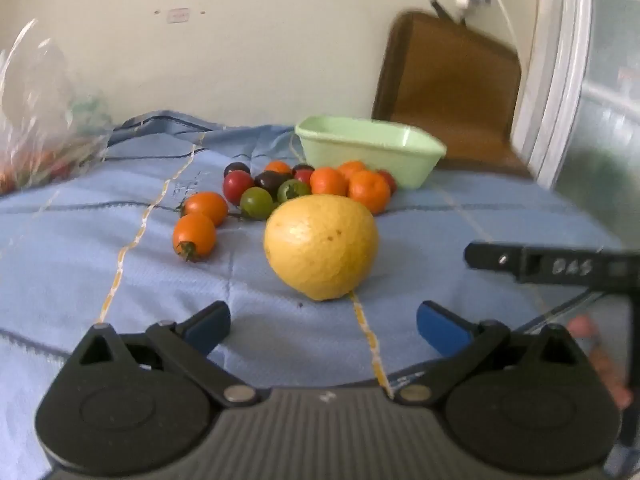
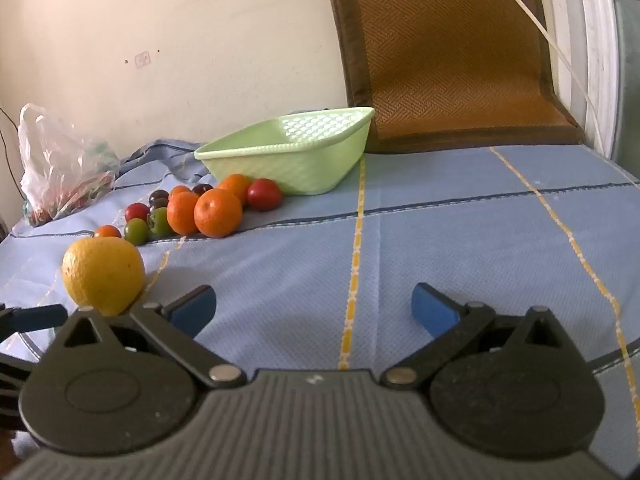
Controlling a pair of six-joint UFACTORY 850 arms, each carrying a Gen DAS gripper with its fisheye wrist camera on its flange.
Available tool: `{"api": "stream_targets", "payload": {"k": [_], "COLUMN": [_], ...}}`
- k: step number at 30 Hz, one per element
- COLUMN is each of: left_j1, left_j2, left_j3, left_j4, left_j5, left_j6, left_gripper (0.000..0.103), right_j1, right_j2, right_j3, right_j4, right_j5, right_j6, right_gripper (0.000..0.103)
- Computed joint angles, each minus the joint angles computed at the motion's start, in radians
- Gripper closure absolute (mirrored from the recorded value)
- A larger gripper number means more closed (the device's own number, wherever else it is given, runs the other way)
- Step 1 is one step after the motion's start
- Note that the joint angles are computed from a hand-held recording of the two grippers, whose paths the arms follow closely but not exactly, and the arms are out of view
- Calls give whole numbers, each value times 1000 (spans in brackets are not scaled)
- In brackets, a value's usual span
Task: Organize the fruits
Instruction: 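Move the right gripper toward the large yellow grapefruit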
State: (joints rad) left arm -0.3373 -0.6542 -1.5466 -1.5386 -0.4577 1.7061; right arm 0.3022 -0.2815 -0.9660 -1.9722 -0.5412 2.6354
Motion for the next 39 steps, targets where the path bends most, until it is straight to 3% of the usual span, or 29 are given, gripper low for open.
{"api": "stream_targets", "payload": {"k": [3, 7, 11, 12, 15, 20, 25, 28, 30, 34, 36, 39], "left_j1": [21, 36, 46, 55, 68, 78, 80, 80, 81, 83, 85, 86], "left_j2": [15, 48, 44, 35, 16, 14, 16, 15, 13, 11, 10, 9], "left_j3": [23, 79, 81, 71, 45, 61, 75, 77, 75, 73, 71, 69], "left_j4": [-80, -369, -606, -608, -549, -601, -638, -647, -636, -623, -617, -609], "left_j5": [-12, 4, 31, 30, 24, -15, -38, -42, -48, -52, -54, -56], "left_j6": [52, 363, 545, 527, 392, 422, 452, 450, 442, 429, 418, 407], "left_gripper": [0, 0, 1, 3, 11, 15, 15, 15, 15, 14, 14, 13], "right_j1": [0, 6, 19, 25, 46, 57, 37, 39, 58, 76, 52, -8], "right_j2": [-1, 2, 20, 21, 19, -8, -50, -60, -82, -130, -122, -95], "right_j3": [-4, 1, 11, 5, -20, -85, -155, -164, -178, -218, -222, -228], "right_j4": [13, 1, -158, -188, -303, -401, -460, -473, -412, -232, -248, -299], "right_j5": [3, -20, -38, -41, -37, 20, 173, 210, 167, 86, 133, 262], "right_j6": [-18, -10, 7, -18, -101, -241, -290, -327, -429, -637, -548, -255], "right_gripper": [0, 1, 37, 45, 54, 54, 54, 52, 44, 44, 45, 45]}}
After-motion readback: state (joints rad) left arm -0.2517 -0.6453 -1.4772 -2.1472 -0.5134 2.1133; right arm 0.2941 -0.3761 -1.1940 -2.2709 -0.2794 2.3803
